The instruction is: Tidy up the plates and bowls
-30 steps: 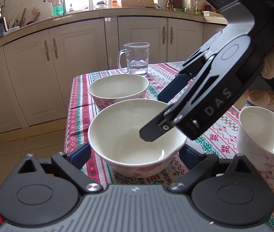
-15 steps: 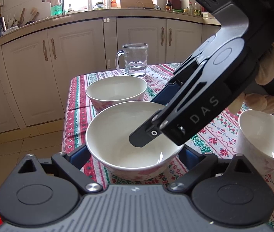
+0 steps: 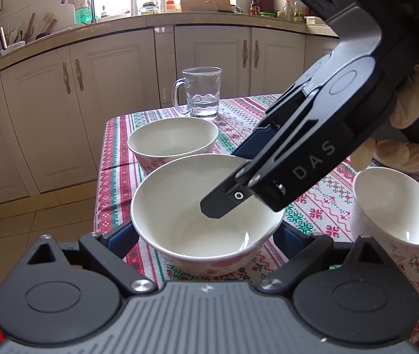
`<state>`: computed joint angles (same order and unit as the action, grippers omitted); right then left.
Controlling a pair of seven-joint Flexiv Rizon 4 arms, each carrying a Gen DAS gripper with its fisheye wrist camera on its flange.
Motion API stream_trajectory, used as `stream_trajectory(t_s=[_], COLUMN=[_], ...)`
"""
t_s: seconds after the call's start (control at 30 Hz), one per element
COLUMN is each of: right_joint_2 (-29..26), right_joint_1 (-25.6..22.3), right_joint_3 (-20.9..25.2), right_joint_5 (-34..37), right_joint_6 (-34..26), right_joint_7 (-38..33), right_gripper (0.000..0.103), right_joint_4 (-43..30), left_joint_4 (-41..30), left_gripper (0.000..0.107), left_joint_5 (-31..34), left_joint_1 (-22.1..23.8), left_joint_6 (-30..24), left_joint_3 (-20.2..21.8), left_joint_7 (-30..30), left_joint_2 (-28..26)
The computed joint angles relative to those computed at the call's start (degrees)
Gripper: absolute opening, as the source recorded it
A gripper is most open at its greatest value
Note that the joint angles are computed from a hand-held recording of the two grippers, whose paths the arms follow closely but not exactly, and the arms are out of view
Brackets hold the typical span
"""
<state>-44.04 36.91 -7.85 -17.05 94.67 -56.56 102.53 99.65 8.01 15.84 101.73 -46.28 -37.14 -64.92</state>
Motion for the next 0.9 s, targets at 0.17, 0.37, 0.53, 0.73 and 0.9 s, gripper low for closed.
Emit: stream_trajectory(t_s=[0.17,0.37,0.53,0.73,0.9], right_joint_2=[1.77,4.55,6.76,8.92,10.48], right_joint_1=[2.31,6.45,11.05,16.27,20.73], right_joint_3=[-2.11,-5.58,-9.17,-12.83,-15.91], right_joint_5=[0.72,2.96,6.04,10.13,14.12], right_joint_6=[1.69,3.92,6.11,7.56,8.97], right_joint_7=[0.02,0.2,-0.75,-2.38,-3.93], right_gripper=[0.062,0.062,0.062,0.062,0.062], right_joint_4=[2.52,6.59,10.4,14.36,17.67], left_joint_4=[1.87,4.89,7.87,10.65,12.48], left_gripper=[0.096,0.096,0.096,0.096,0.096], left_joint_5=[0.7,1.61,2.43,3.4,3.86], left_joint_1=[0.69,1.58,2.53,3.56,4.44], left_joint_6=[0.74,1.37,1.8,1.68,1.03], left_joint_3=[-0.43,-0.89,-1.32,-2.06,-3.2], left_joint_7=[-0.54,-1.83,-3.37,-4.18,-3.87], left_joint_2=[1.28,3.8,5.84,7.77,8.87])
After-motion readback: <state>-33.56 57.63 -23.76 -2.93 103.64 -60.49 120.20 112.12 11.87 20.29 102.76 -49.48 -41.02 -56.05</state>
